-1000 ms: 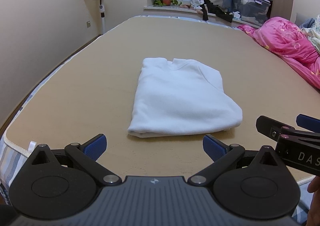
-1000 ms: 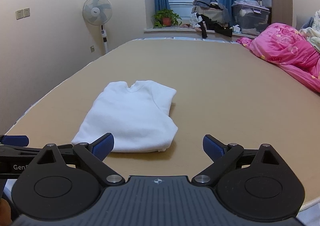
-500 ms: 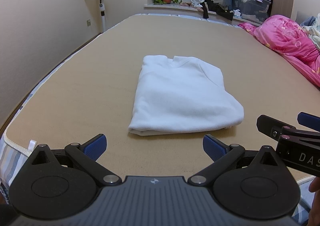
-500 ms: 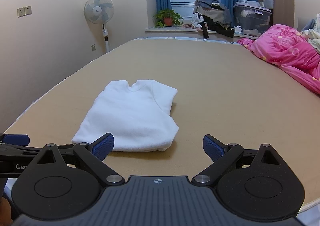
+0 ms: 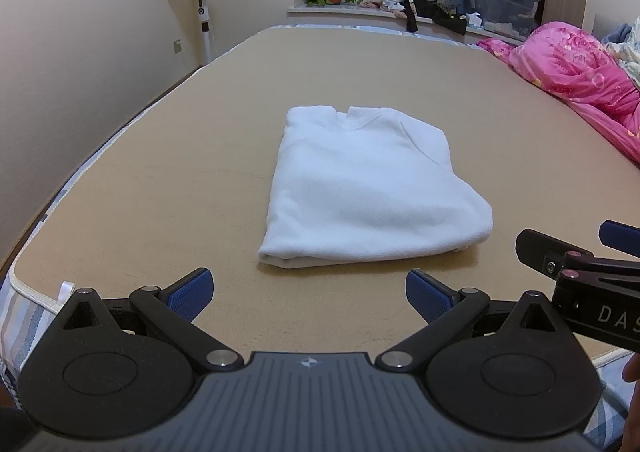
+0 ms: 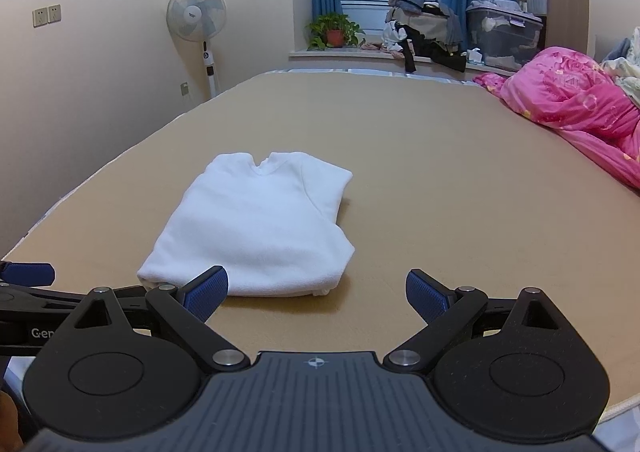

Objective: Fold small clothes

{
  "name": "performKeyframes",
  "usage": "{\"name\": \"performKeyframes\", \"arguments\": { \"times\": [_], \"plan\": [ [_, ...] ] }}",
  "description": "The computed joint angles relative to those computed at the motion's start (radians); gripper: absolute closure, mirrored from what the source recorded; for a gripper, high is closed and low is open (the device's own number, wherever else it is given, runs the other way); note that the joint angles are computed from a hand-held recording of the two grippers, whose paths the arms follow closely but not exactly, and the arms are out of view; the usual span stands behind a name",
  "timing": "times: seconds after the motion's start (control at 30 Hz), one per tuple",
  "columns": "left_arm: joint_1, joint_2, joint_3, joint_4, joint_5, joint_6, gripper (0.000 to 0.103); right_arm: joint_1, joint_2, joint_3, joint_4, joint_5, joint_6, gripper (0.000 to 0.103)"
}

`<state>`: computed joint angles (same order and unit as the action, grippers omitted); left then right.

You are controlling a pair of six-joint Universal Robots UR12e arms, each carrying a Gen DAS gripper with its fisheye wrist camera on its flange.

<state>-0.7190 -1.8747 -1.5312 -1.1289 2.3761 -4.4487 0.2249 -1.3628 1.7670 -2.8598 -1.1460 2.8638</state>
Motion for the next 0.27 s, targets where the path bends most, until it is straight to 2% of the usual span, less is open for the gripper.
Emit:
{"name": "performKeyframes", "arguments": {
  "times": [0.27],
  "plan": [
    [-0.001,-0.001,-0.004,0.008,0.006,0.004,0.001,-0.001,0.0,0.002,0.0,-0.001,-0.002,0.007]
  ]
}}
